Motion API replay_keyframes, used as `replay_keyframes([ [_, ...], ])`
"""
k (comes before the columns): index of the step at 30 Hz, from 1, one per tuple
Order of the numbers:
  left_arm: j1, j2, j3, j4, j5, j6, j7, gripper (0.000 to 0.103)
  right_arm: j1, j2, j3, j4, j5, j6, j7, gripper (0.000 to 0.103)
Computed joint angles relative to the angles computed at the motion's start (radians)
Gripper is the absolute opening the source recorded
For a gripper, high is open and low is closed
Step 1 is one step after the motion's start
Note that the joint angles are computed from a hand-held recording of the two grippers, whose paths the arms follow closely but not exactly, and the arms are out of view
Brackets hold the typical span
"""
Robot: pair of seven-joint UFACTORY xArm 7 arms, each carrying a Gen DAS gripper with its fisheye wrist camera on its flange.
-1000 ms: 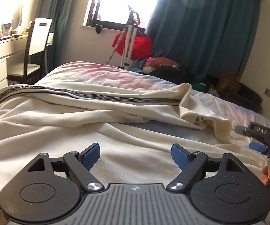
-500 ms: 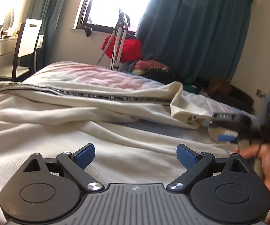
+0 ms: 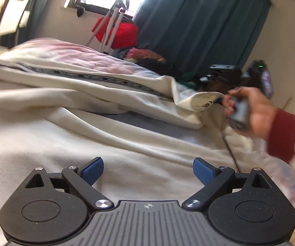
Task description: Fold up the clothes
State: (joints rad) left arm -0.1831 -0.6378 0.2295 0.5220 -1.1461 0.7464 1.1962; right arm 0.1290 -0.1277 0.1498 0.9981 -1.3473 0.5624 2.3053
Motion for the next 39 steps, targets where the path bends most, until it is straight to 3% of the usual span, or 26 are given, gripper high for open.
replay_keyframes([
  [4,-0.011,0.036,0.021,0.011,-0.053,0.023,0.051,0.096,-0.009,0.071,-0.019,0.115,0.022,0.127,-0.142,0.071],
  [9,0.007,0.082,0.000,0.024,-0.095,0.048,0.096,0.096,-0.025,0.034,-0.049,0.091,-0.072,0.254,-0.005,0.071],
  [13,0.021,0.090,-0.035,0.021,-0.123,0.033,0.139,0.097,-0.077,-0.058,-0.048,-0.023,-0.094,0.225,0.068,0.071],
  [18,0.031,0.069,-0.060,0.007,-0.111,0.013,0.148,0.097,-0.109,-0.168,-0.078,-0.218,-0.041,-0.024,0.081,0.071],
  [21,0.033,0.047,-0.062,-0.006,-0.088,0.005,0.127,0.097,-0.138,-0.198,-0.059,-0.309,-0.052,-0.134,0.184,0.070],
  [23,0.033,0.021,-0.056,-0.019,-0.069,0.008,0.109,0.097,-0.162,-0.202,-0.037,-0.340,-0.129,-0.189,0.305,0.070],
  [27,0.013,-0.030,-0.043,-0.054,-0.080,-0.018,0.139,0.097,-0.156,-0.185,-0.020,-0.336,-0.230,-0.158,0.450,0.070],
  [29,-0.009,-0.068,-0.039,-0.079,-0.129,-0.059,0.201,0.097,-0.141,-0.159,-0.029,-0.312,-0.237,-0.135,0.444,0.069],
  [31,-0.039,-0.104,-0.018,-0.100,-0.211,-0.084,0.307,0.097,-0.132,-0.120,-0.040,-0.269,-0.199,-0.113,0.365,0.055],
  [33,-0.052,-0.122,0.007,-0.111,-0.273,-0.061,0.395,0.099,-0.124,-0.073,-0.056,-0.219,-0.051,-0.082,0.186,0.040],
  [36,-0.050,-0.094,0.003,-0.104,-0.350,-0.020,0.479,0.099,-0.122,-0.015,-0.065,-0.154,0.157,-0.022,0.040,0.015],
  [39,-0.031,-0.040,-0.022,-0.078,-0.375,0.012,0.469,0.099,-0.124,0.000,-0.057,-0.088,0.188,0.019,-0.006,0.007],
])
